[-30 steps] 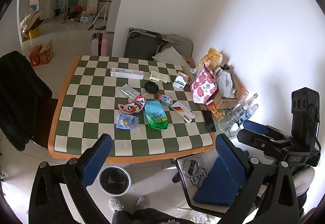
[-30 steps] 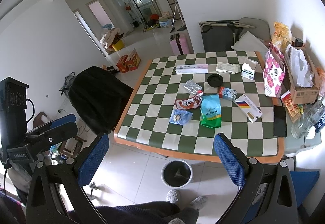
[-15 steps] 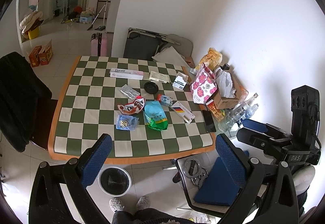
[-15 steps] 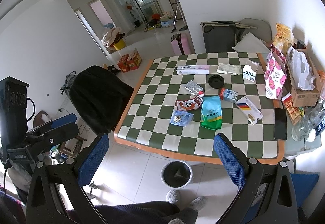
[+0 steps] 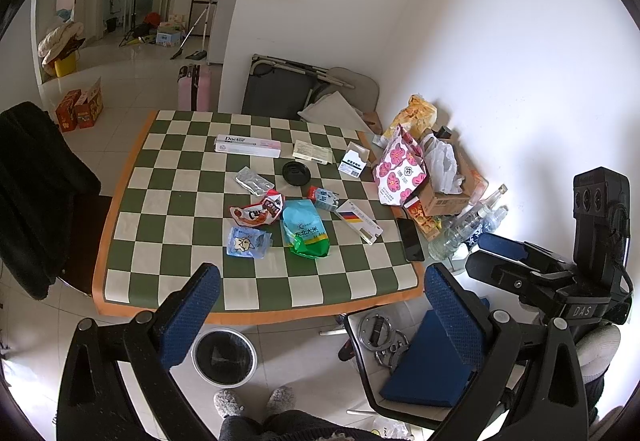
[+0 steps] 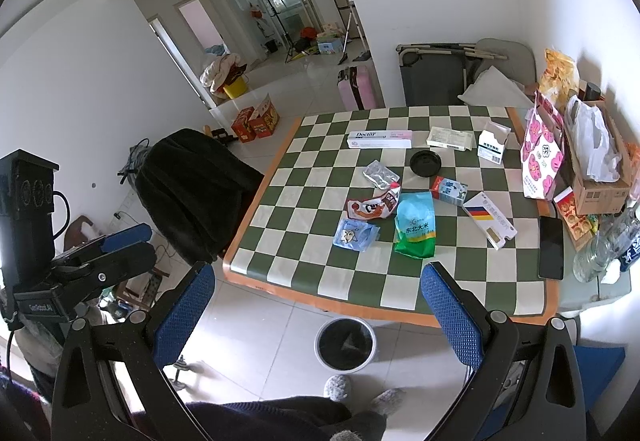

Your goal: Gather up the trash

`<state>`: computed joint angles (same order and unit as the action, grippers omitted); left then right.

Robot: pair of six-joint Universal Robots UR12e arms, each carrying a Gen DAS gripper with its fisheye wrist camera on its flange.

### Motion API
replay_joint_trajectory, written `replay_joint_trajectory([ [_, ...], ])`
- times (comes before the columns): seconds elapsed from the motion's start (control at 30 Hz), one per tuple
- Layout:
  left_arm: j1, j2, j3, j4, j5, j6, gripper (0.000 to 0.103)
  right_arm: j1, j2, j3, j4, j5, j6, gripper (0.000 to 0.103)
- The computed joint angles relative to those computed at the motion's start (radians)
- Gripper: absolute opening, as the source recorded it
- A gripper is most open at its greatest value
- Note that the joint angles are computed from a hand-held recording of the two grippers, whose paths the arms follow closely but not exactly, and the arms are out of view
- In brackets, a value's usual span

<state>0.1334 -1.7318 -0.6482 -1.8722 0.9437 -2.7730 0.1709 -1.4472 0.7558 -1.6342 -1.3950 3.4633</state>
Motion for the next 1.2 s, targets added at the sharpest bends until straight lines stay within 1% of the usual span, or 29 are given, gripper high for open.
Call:
replay_joint_trajectory([
  [0.5, 0.002, 0.001, -0.002, 0.0, -0.003, 0.002, 0.103, 0.0, -0.002, 0.003, -0.002, -0.001, -0.002, 0.103],
  [0.57, 0.0, -0.008, 0.015, -0.009, -0.002, 0.003, 0.103, 0.001, -0.002, 0.004, -0.002, -0.001, -0.002, 0.103],
  [0.77, 0.0, -0.007, 0.015, -0.009, -0.002, 0.003, 0.103, 0.0, -0.003, 0.006, -0.002, -0.001, -0.002, 0.103],
  [0.83, -0.002, -0.016, 0.034, -0.018, 0.0, 0.003, 0.103, 0.0, -0.003, 0.005, -0.001, 0.0, -0.002, 0.103],
  [1.0, 0.0, -0.012, 0.027, -0.016, -0.002, 0.004, 0.103, -0.002, -0.006, 0.01, -0.004, 0.0, -0.002, 0.103],
  [1.1, -0.004, -0.027, 0.057, -0.039, -0.002, 0.009, 0.103, -0.004, -0.009, 0.015, -0.007, 0.001, -0.003, 0.103],
  [1.2, -0.009, -0.04, 0.078, -0.05, 0.007, 0.011, 0.103, -0.002, -0.004, 0.011, -0.013, 0.009, 0.018, 0.103],
])
